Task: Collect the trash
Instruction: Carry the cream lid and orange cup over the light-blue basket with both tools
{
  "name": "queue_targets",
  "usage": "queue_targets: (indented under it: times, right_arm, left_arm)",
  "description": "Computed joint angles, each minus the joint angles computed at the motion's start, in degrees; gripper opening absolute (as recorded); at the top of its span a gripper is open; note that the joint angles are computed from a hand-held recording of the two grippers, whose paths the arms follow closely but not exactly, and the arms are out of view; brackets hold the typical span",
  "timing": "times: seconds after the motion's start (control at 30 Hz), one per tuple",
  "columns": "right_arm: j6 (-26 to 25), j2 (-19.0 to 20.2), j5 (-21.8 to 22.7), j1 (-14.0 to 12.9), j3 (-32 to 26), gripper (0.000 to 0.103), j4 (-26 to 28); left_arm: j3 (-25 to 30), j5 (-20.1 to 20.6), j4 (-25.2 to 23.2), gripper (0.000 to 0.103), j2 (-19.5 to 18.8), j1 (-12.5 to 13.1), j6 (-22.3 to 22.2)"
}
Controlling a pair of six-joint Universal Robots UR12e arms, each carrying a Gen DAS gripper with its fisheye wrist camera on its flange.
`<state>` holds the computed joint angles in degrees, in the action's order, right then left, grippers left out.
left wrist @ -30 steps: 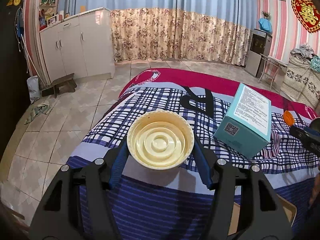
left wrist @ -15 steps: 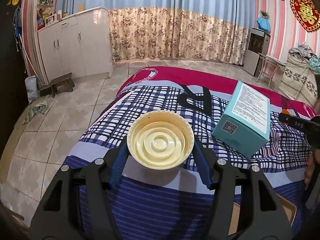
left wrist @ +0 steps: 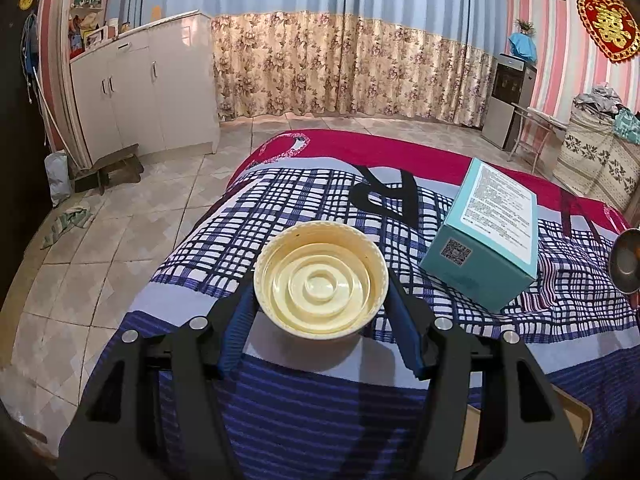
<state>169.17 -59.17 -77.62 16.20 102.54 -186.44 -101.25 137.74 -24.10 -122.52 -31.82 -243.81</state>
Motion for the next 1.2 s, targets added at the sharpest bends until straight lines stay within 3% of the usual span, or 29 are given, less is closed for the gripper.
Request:
queue_targets:
  times: [0.3, 0.47, 0.53, 0.67, 0.77, 0.9, 1.2]
  right_arm:
    - [0.25, -9.76, 0.31, -8.05, 13.35, 0.040, -3.62]
    - [3.39, -14.18, -1.10, -14.22, 18.67, 0.040, -6.11]
    - [3.77, -15.47, -3.86, -16.49, 20.60, 0.040, -8.21]
    - [3.58, -16.13, -7.29, -20.06, 22.60, 0.040, -10.86]
    - [3.68, -16.06, -7.35, -22.36, 23.23, 0.040, -11.32]
    - [5.46, -16.01, -5.17, -25.39, 23.34, 0.040, -11.62]
    - [5.50, -15.82, -4.12, -28.38, 23.26, 0.040, -12.33]
  left_arm:
    - [1.95, 3.59, -3.63, 0.060, -0.49, -1.02, 0.63]
    - [4.45, 2.21, -0.74, 0.060, -0.72, -2.64, 3.78]
    - [6.63, 2.74, -0.20, 0.060, -1.46, -3.76, 5.94]
    - [11.48, 2.09, 4.34, 0.060, -3.74, -6.14, 12.79]
    - [15.57, 0.46, 6.13, 0.060, -5.87, -7.75, 17.01]
    - [21.49, -1.75, 5.69, 0.060, -9.00, -9.54, 21.65]
    - [35.31, -6.95, 4.96, 0.060, -16.54, -12.38, 30.05]
